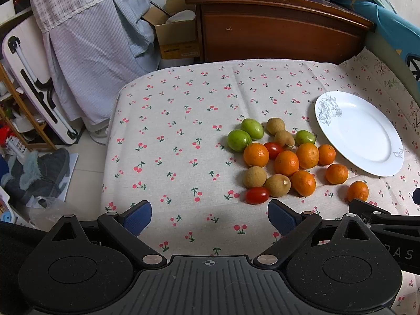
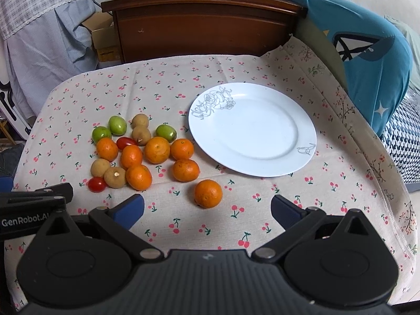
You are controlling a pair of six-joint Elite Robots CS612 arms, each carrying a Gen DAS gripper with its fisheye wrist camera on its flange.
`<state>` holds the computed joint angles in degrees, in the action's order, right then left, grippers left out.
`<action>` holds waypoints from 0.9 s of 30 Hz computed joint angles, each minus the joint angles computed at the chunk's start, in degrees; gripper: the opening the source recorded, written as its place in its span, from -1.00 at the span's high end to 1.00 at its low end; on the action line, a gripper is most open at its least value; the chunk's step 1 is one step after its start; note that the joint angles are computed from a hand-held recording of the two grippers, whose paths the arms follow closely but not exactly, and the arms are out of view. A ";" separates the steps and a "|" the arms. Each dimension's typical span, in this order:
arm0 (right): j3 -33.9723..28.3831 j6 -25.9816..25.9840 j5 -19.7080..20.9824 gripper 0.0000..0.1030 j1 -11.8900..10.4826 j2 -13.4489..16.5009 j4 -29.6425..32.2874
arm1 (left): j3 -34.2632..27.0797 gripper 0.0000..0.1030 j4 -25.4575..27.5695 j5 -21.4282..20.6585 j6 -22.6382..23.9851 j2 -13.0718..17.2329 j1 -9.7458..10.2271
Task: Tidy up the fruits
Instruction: 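Move both tools toward the fruit cluster beside the white plate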
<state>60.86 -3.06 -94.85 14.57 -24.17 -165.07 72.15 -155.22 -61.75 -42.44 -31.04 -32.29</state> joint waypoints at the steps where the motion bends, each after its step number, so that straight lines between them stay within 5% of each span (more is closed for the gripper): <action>1: 0.02 0.10 -0.02 -0.98 0.00 0.00 -0.04 | 0.04 -0.86 0.02 0.01 -0.03 -0.02 0.00; 11: 0.11 -0.60 0.14 -0.98 0.00 0.08 -0.43 | 0.38 -0.87 -0.14 -0.22 0.10 -0.11 0.00; 27: 5.38 5.32 10.44 -0.95 -3.85 -2.21 -6.86 | 2.16 -0.88 -5.08 -2.00 -2.41 -0.48 1.21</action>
